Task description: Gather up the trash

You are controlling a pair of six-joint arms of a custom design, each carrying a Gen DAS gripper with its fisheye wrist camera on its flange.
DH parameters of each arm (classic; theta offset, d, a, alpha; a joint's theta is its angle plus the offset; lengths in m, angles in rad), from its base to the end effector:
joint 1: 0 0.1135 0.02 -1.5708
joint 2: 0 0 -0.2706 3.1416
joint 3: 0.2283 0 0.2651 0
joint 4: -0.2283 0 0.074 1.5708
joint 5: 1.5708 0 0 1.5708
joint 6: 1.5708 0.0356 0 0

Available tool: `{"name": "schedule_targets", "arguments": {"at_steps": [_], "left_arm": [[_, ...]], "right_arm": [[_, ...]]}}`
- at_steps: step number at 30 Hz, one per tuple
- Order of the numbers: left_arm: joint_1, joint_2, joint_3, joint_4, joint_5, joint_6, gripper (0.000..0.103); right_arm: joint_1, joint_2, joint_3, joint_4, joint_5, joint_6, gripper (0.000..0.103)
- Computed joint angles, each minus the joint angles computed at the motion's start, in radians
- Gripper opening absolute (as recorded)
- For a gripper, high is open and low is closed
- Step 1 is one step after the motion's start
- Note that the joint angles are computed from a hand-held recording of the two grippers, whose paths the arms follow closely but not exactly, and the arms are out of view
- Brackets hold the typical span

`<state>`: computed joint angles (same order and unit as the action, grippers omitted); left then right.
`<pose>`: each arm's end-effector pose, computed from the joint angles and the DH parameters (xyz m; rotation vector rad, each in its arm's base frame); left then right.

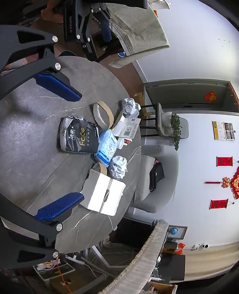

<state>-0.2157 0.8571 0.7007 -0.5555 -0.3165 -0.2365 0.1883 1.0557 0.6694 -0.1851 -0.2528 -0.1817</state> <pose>0.1869 -0.0296 0.2667 -0.1867 2.2354 0.1183 0.2338 0.0536 0.2486 -0.5368 2.0656 0.2744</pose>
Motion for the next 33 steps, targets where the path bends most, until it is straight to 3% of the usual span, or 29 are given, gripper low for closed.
{"name": "schedule_targets", "arguments": {"at_steps": [33], "left_arm": [[0.001,0.003,0.014,-0.010,0.010,-0.004,0.098]], "right_arm": [[0.009,0.003,0.007,-0.003,0.008,0.002,0.100]]}}
